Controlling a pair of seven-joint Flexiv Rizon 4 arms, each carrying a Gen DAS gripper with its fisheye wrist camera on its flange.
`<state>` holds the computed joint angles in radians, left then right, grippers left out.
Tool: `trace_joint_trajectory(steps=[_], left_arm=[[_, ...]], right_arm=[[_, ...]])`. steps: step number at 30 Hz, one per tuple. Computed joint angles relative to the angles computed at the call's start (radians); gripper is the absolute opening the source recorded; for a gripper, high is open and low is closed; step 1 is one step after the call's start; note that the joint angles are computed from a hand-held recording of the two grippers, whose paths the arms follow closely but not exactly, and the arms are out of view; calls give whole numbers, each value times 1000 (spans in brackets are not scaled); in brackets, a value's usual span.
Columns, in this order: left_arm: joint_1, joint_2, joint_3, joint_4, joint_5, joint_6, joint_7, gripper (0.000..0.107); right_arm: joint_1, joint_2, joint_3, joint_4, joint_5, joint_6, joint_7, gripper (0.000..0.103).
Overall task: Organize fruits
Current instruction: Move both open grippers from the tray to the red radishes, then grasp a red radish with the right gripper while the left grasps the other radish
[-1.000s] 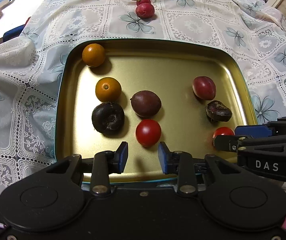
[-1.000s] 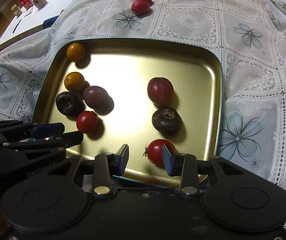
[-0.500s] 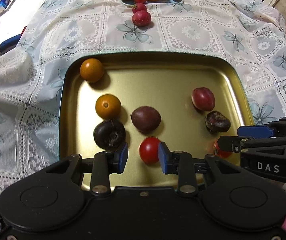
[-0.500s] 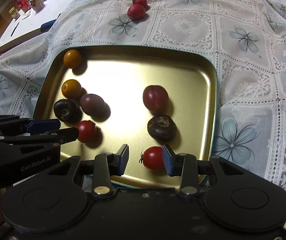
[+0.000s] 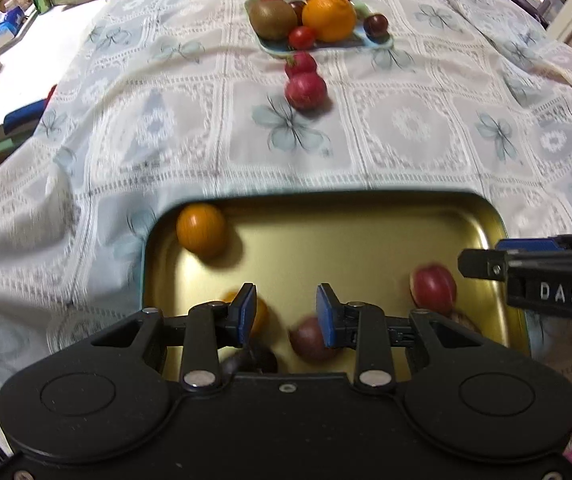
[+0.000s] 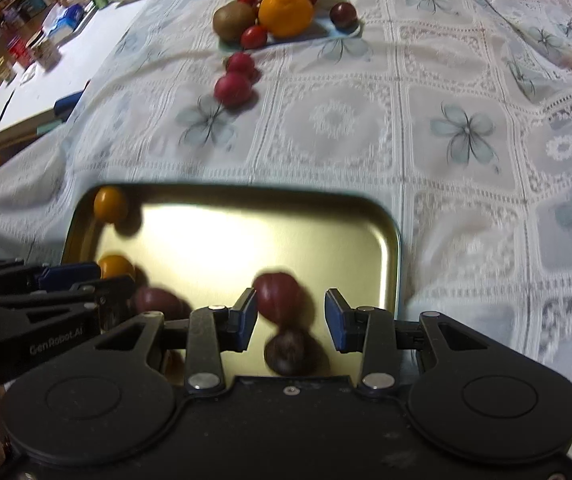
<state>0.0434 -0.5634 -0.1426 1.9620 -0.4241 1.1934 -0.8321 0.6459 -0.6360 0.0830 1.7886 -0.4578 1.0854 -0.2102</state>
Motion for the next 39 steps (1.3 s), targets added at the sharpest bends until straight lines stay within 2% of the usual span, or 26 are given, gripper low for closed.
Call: trace_joint_trajectory(steps=[7,14,22,27,34,36,39], left_arm=[[-46,-89,50,-153,55,-13,-100,41],[-68,-180,87,-308,119,-67,-206,41],[-47,-238,82,-396,135,-112,-255,41],[-39,-266,88,-436,145,-131,-278,41],[-26,-282,85,-465,147,-141,-291,41],[-27,-283,88,-468,152,-137,-292,41],[-30,-284,91,-471,161,-128,-296,41]], right_arm=[[-37,-121,-36,-182,15,2,-31,40],[-76,-286,-28,-468,77,-95,-125,40],[-76,-463,-48,-777,136,-198,-176,40],[-74,-565,-39,-967,172,-309,-218,40],[-55,-746,-55,-1289,192,-543,-264,40],[-55,-774,-59,-1334,207,-572,-266,37],[-53,-738,-84,-1255,222,-507,-240,34]])
